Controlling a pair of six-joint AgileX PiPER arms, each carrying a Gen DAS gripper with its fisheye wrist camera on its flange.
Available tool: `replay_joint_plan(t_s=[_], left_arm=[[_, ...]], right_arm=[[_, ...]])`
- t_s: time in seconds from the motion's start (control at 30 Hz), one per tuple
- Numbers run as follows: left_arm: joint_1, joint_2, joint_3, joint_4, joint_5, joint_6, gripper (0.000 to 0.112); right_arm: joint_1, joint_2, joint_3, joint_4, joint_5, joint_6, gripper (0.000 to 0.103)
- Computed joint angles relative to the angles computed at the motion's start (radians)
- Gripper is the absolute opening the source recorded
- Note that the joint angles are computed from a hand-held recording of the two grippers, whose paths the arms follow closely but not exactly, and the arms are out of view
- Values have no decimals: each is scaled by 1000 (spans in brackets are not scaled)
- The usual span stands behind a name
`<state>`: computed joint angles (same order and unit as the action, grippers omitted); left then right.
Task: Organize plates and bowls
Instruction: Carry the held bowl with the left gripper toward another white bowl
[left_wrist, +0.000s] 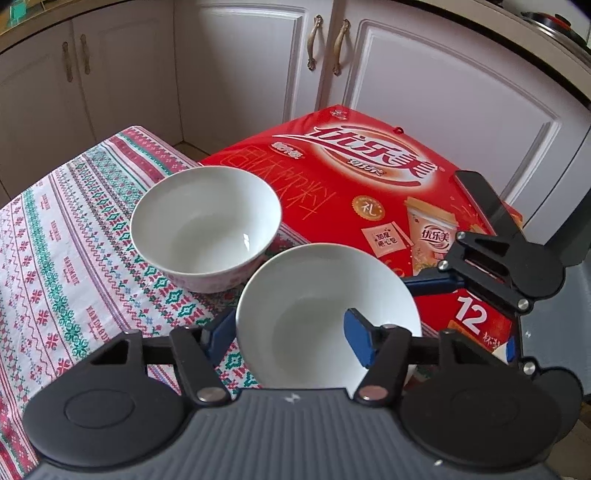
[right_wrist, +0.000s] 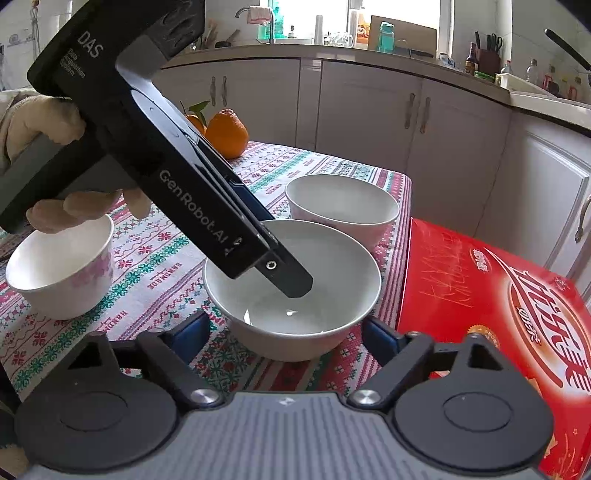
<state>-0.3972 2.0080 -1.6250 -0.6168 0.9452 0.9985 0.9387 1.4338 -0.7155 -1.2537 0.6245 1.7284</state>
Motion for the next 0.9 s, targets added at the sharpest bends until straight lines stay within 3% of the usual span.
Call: replay_joint_plan(t_s=[0.5,0.9], left_arm=[[-4,26,-34,17,22,-1,60],[10,-12,-6,14,39,7,60]], right_arm=[[-7,-11,1,-4,0,18,87],[14,-21,-33,73,24,-67,86]])
